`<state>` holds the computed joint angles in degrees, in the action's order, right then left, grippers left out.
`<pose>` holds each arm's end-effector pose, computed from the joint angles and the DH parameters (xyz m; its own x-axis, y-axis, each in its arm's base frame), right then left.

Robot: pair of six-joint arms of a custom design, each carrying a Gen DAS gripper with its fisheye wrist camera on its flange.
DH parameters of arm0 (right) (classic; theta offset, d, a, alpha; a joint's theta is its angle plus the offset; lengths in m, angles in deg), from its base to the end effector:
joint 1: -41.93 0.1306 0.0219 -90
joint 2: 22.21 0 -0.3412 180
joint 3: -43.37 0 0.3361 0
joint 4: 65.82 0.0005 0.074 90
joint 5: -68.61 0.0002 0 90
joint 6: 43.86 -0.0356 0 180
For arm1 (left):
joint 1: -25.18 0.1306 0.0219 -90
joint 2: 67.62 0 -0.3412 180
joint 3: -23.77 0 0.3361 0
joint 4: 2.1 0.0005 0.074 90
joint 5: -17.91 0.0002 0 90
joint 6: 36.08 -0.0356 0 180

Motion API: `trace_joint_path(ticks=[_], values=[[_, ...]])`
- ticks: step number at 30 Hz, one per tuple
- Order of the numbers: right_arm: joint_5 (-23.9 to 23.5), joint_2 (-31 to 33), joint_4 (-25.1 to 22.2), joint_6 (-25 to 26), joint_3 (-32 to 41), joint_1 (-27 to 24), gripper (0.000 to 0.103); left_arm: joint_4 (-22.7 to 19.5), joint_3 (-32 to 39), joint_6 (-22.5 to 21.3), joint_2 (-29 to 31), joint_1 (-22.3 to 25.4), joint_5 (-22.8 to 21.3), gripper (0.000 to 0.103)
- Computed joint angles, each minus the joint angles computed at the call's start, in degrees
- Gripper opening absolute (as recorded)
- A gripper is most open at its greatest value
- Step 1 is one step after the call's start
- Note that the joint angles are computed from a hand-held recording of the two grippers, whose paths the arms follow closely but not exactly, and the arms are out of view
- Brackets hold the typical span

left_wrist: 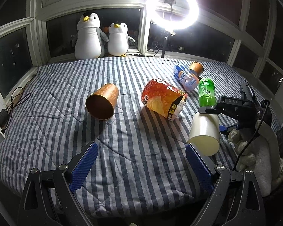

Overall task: Flip cup upside down
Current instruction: 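Rotate the held cup with the right tool so its base faces up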

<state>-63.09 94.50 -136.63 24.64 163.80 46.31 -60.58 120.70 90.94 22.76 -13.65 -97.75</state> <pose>0.5462 0.0651 0.3645 -0.9701 0.2001 -0.1376 0.0433 0.7000 0.7128 0.3391 -0.2538 0.4265 -0.7047 -0.1295 -0.6976 -0.0841 0.9915 -0.0991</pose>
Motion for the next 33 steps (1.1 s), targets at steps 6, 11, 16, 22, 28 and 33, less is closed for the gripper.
trace_joint_path(ticks=[6,11,16,22,28,33], values=[[0.6,-1.1,0.8,0.8,-1.0,0.1,0.071,0.4,-0.4,0.2,-0.2,0.4,0.6,0.096],[2.0,-2.2,1.6,1.9,-1.3,0.3,0.071,0.8,-0.5,-0.1,-0.3,0.4,0.6,0.096],[4.8,-5.2,5.3,3.8,-3.5,0.6,0.071,1.2,-0.3,-0.1,-0.2,0.3,0.7,0.096],[9.3,-9.0,10.0,8.3,-6.5,2.0,0.071,1.2,0.2,-0.2,0.3,0.0,1.0,0.096],[15.4,-12.4,13.7,13.6,-9.3,4.3,0.071,1.3,0.1,0.0,0.1,-0.1,1.2,0.096],[21.3,-15.5,17.3,19.1,-12.2,5.9,0.070,1.6,-0.1,0.0,-0.1,0.0,1.4,0.096]])
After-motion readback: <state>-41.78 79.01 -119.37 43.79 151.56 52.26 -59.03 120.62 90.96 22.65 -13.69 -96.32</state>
